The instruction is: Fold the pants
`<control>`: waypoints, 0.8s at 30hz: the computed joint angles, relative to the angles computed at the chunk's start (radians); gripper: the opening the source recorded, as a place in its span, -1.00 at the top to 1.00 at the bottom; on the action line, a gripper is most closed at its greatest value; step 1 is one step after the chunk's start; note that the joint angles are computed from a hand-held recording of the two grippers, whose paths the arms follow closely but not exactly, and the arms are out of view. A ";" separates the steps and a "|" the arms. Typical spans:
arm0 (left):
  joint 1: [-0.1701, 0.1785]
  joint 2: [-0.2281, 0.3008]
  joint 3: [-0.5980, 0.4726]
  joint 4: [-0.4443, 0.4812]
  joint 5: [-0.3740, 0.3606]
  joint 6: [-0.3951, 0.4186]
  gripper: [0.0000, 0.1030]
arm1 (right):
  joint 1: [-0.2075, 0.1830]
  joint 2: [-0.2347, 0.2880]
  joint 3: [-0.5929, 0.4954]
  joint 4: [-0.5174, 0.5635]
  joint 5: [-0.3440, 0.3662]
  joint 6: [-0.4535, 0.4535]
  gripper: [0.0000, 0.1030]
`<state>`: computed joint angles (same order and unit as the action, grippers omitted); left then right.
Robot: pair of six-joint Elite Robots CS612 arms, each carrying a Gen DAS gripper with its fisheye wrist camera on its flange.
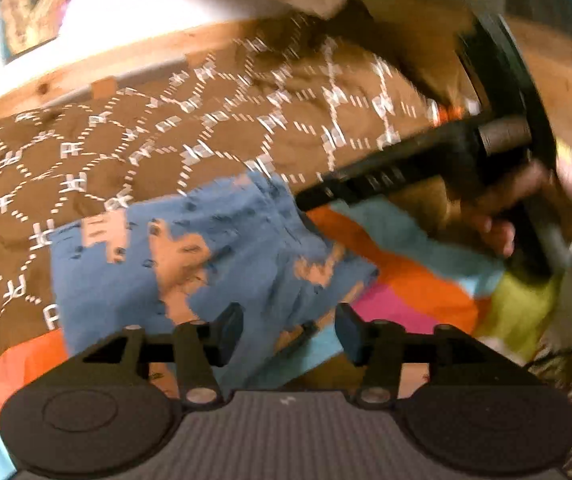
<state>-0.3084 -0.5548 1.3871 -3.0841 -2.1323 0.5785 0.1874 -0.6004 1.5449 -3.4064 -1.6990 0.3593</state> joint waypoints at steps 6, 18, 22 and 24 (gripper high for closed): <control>0.002 0.031 -0.057 -0.115 0.196 -0.227 -0.16 | 0.029 0.017 -0.027 -0.072 -0.051 -0.121 -0.49; 0.004 0.039 -0.070 -0.029 0.407 -0.279 -0.54 | 0.030 -0.020 -0.015 0.111 -0.025 -0.303 -0.64; -0.002 0.043 -0.086 -0.119 0.411 -0.245 -0.68 | 0.031 -0.003 -0.010 -0.060 -0.051 -0.220 -0.87; -0.020 0.060 -0.119 -0.150 0.461 -0.214 -0.68 | 0.038 0.021 -0.044 -0.088 -0.097 -0.195 -0.89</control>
